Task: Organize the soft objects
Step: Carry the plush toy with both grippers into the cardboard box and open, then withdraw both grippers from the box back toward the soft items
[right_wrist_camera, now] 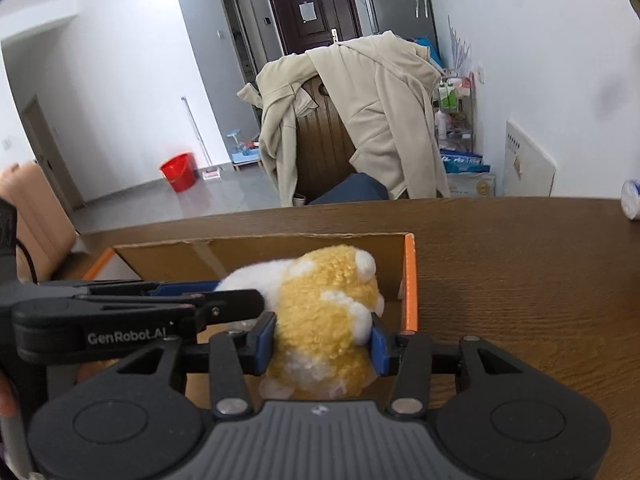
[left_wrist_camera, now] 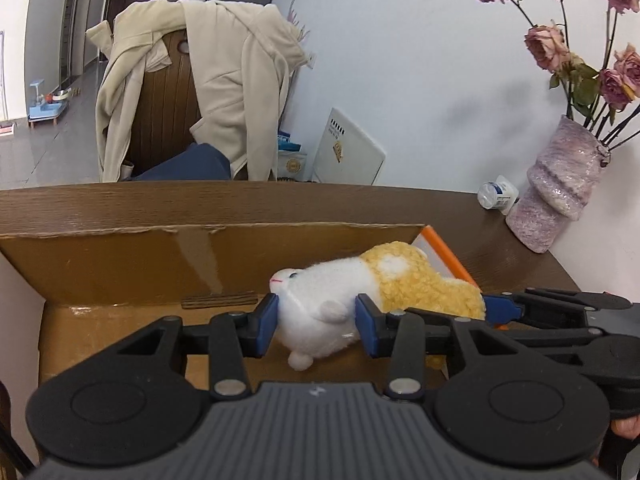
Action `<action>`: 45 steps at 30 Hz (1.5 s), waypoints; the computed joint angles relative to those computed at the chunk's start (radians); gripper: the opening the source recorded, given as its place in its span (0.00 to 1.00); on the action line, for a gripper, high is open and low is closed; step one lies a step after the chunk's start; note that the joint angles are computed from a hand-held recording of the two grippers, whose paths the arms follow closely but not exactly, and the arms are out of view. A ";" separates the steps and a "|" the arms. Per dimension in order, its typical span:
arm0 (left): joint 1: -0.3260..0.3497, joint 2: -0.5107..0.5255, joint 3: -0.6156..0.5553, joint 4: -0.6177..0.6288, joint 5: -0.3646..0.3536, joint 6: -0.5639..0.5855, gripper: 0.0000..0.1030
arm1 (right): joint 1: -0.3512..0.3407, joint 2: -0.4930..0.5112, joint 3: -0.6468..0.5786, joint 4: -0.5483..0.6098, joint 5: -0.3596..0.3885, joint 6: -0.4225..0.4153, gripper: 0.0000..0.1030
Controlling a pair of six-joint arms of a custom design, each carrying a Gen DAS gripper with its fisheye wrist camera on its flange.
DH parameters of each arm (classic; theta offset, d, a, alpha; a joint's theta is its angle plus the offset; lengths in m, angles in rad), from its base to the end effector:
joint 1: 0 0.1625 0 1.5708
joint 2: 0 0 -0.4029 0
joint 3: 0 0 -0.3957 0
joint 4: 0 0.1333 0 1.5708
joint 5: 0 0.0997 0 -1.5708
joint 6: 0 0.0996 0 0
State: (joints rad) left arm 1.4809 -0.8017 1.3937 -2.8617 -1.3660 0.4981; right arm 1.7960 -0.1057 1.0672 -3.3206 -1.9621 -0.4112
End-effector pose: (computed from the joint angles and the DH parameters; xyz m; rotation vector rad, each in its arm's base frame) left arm 0.0858 -0.7584 0.2207 0.6769 2.5803 -0.8957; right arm 0.2632 -0.7222 -0.1137 0.5895 -2.4520 0.9945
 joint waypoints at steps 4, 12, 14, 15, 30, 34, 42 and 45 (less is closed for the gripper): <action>-0.009 -0.012 0.033 -0.057 0.027 0.034 0.40 | 0.019 0.037 -0.026 -0.077 -0.064 -0.077 0.55; -0.049 -0.129 0.168 -0.128 0.047 0.079 0.45 | 0.057 -0.027 0.083 -0.172 -0.081 -0.127 0.64; -0.066 -0.178 0.221 -0.164 0.059 0.092 0.48 | 0.070 -0.054 0.124 -0.209 -0.088 -0.138 0.66; -0.074 -0.205 0.250 -0.180 0.062 0.096 0.50 | 0.080 -0.071 0.153 -0.231 -0.090 -0.141 0.69; -0.173 -0.702 0.857 -0.561 0.038 0.176 0.88 | 0.221 -0.280 0.659 -0.610 -0.098 -0.167 0.89; -0.161 -0.821 1.022 -0.657 0.011 0.215 0.93 | 0.256 -0.267 0.783 -0.792 -0.087 -0.169 0.91; -0.093 -1.041 1.281 -0.804 -0.027 0.242 0.97 | 0.349 -0.126 0.897 -1.130 -0.148 -0.176 0.96; -0.054 -1.122 1.340 -0.824 -0.045 0.212 1.00 | 0.396 -0.059 0.893 -1.237 -0.189 -0.191 1.00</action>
State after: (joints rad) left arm 1.4273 -1.9242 2.7334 -3.6862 -1.4106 0.7103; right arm 2.1921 -0.1642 1.9604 -4.5576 -2.1515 -0.6018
